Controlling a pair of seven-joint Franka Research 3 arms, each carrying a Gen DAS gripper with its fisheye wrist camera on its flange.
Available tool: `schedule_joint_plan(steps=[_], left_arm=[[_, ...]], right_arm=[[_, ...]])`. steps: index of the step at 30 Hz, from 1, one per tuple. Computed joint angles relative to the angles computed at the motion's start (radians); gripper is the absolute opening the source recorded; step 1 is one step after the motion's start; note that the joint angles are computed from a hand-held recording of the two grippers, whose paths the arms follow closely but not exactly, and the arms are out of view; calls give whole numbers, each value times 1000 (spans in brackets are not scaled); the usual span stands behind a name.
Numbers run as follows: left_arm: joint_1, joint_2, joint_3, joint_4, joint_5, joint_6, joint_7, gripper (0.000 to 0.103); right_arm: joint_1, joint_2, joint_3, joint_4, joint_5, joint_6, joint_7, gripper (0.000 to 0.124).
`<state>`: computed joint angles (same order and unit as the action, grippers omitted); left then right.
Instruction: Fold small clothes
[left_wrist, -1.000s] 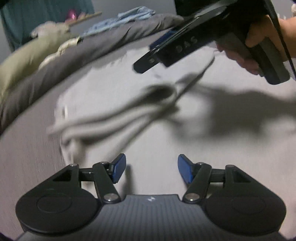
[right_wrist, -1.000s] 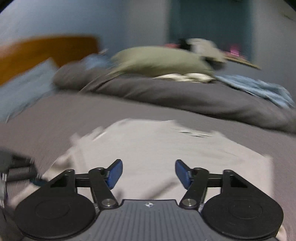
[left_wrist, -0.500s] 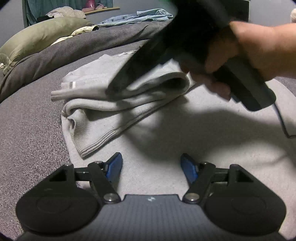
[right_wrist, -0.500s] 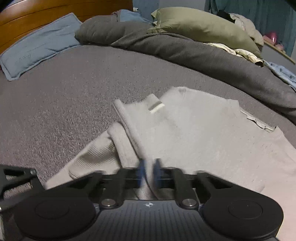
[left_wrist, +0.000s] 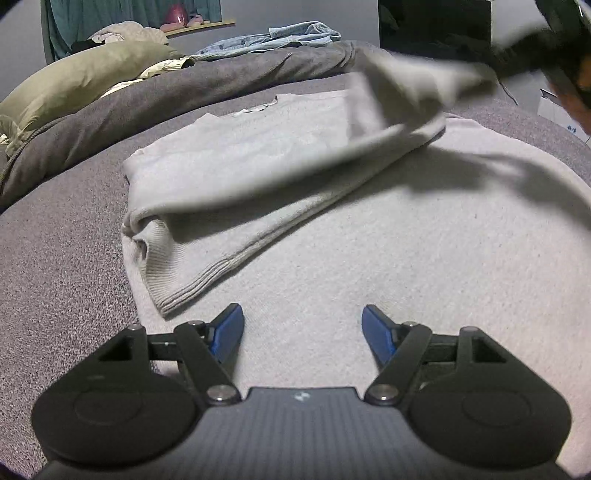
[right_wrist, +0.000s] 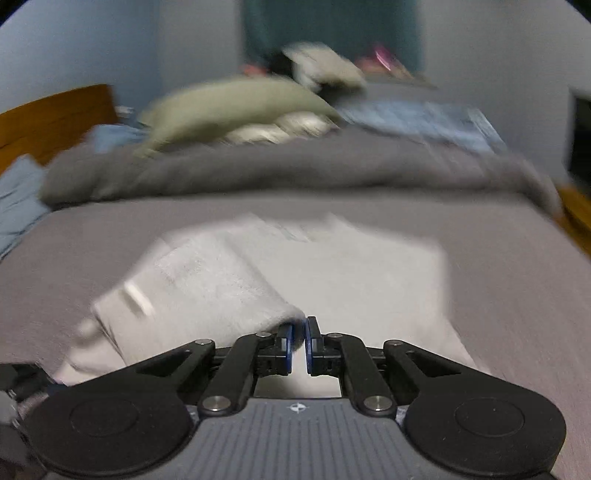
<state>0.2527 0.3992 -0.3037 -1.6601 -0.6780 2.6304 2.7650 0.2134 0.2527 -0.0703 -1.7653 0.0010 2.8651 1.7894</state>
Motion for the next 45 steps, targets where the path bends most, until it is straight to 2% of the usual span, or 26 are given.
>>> schedule_joint_plan(steps=[1,2,3,4,6,8,10,12,16,17,18,21,22,23,25,27,29,31,34,38,40,41,42,43,45], left_arm=[[1,-4,1,-2,2,-3,0,71],[0,-4,2,-2,4,-1,1,71],[-1,-3,2,-3,6,2,2,72],[-3,-1,2,0,8,3,1,73],[-4,6,2,7,11,5,-3,75],[-2,16,0,17,15,5,-5,76],[-5,19,1,20,27,7,-14,78],[-10,20,4,22,45,11,-33,80],[-5,28,-6,26,54,24,-42,80],[-1,30,-10,27,53,24,-40,80],[2,31,-13,27,51,23,-39,80],[5,36,-16,32,54,22,-42,82],[5,38,-17,35,56,21,-45,82],[5,40,-17,37,58,20,-48,83],[9,42,-21,39,57,18,-47,83],[15,44,-26,41,50,16,-42,83],[17,45,-28,41,44,16,-38,83],[17,46,-28,41,43,16,-38,83],[16,46,-27,42,45,15,-38,83],[11,44,-22,41,52,18,-49,84],[9,45,-21,41,56,20,-59,85],[8,46,-20,42,59,20,-64,86],[8,47,-19,42,61,22,-68,86],[7,46,-20,41,63,24,-71,86],[10,48,-24,41,61,27,-71,86]], right_arm=[[-22,-25,5,-35,51,-49,14,19],[-34,-50,0,-76,77,-85,45,35],[-31,-72,-18,-116,52,-104,104,42],[-34,-92,-30,-150,18,-114,139,42],[-47,-124,-39,-200,-51,-74,176,41],[-50,-144,-51,-234,-155,11,254,49],[-73,-141,-10,-236,-103,75,172,55],[-88,-124,47,-222,-5,107,13,55],[-117,-90,180,-189,219,115,-419,53],[-104,-75,180,-166,214,94,-461,54],[-65,-49,154,-137,159,75,-448,54],[53,0,45,-81,-7,-5,-328,57],[83,20,13,-54,-66,-51,-281,56],[91,18,9,-54,-88,-68,-271,52],[64,1,33,-70,-60,-61,-316,6],[14,-23,69,-78,55,-57,-360,2],[-38,-80,99,-135,182,0,-440,2],[-63,-115,99,-163,256,48,-485,2],[-70,-142,47,-172,250,71,-367,2],[-95,-136,-14,-151,192,-54,-63,5],[-107,-133,-32,-170,150,-62,80,22],[-109,-132,-39,-183,120,-42,141,39],[-114,-130,-41,-198,111,-3,188,46],[-129,-129,-25,-211,155,35,176,47],[-168,-106,30,-204,308,97,69,50]])
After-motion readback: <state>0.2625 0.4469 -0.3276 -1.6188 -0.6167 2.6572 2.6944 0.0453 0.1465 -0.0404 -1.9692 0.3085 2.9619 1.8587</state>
